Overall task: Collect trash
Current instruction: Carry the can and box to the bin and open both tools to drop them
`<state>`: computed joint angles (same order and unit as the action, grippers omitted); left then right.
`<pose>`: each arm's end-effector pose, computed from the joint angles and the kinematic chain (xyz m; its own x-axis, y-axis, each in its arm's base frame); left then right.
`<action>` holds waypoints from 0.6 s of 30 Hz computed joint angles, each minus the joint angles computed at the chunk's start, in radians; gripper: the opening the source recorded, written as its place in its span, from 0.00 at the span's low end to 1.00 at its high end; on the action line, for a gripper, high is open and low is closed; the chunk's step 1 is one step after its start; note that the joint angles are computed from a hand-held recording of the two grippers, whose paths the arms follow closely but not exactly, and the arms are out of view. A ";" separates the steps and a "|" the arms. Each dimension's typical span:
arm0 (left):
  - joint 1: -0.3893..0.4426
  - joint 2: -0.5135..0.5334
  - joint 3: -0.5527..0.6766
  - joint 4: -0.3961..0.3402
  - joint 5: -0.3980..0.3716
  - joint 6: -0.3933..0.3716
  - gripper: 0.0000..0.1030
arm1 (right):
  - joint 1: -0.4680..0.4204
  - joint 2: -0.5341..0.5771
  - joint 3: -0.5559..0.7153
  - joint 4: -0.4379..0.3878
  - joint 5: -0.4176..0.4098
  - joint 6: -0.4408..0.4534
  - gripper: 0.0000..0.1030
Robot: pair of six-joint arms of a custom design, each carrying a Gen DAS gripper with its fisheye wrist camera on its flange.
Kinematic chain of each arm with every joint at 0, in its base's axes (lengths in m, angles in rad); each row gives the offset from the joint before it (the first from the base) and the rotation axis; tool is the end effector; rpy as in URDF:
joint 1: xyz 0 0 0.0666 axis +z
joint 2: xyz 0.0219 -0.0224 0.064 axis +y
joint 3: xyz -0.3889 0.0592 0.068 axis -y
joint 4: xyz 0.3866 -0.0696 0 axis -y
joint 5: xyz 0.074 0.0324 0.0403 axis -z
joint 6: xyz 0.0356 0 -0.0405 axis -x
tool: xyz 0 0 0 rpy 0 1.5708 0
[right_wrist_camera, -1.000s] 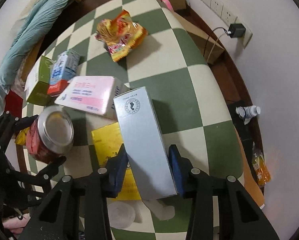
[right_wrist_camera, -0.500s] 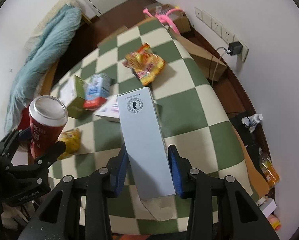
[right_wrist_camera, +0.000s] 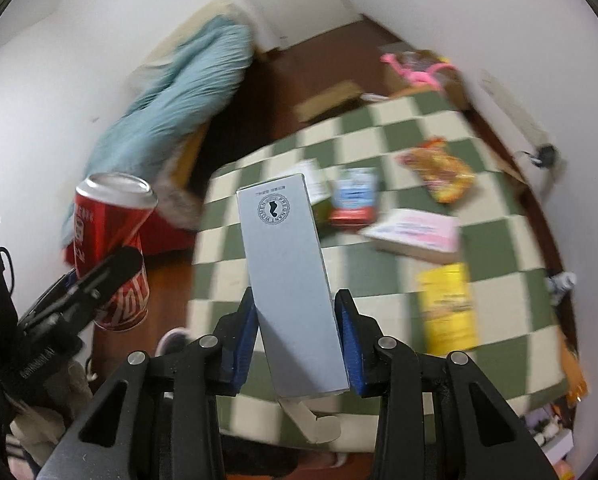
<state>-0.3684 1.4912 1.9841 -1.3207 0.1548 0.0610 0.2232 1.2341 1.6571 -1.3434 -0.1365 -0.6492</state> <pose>0.4392 -0.1759 0.6261 -0.7134 0.2108 -0.6683 0.4104 0.8987 -0.1546 0.3658 0.0876 0.5917 -0.7994 0.4327 -0.4169 0.2305 0.8616 0.4523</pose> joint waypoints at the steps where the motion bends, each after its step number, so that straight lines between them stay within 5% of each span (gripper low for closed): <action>1: 0.038 -0.023 -0.016 0.004 0.016 0.009 0.79 | 0.037 0.019 0.022 0.006 -0.004 -0.006 0.39; 8: 0.363 -0.133 -0.129 -0.030 0.085 -0.035 0.70 | 0.313 0.234 0.189 0.082 -0.064 -0.061 0.38; 14: 0.626 -0.100 -0.278 -0.007 0.112 -0.117 0.70 | 0.474 0.533 0.385 0.111 -0.154 -0.089 0.38; 18: 0.751 0.007 -0.362 0.006 0.095 -0.116 0.68 | 0.528 0.841 0.655 -0.007 -0.252 -0.063 0.38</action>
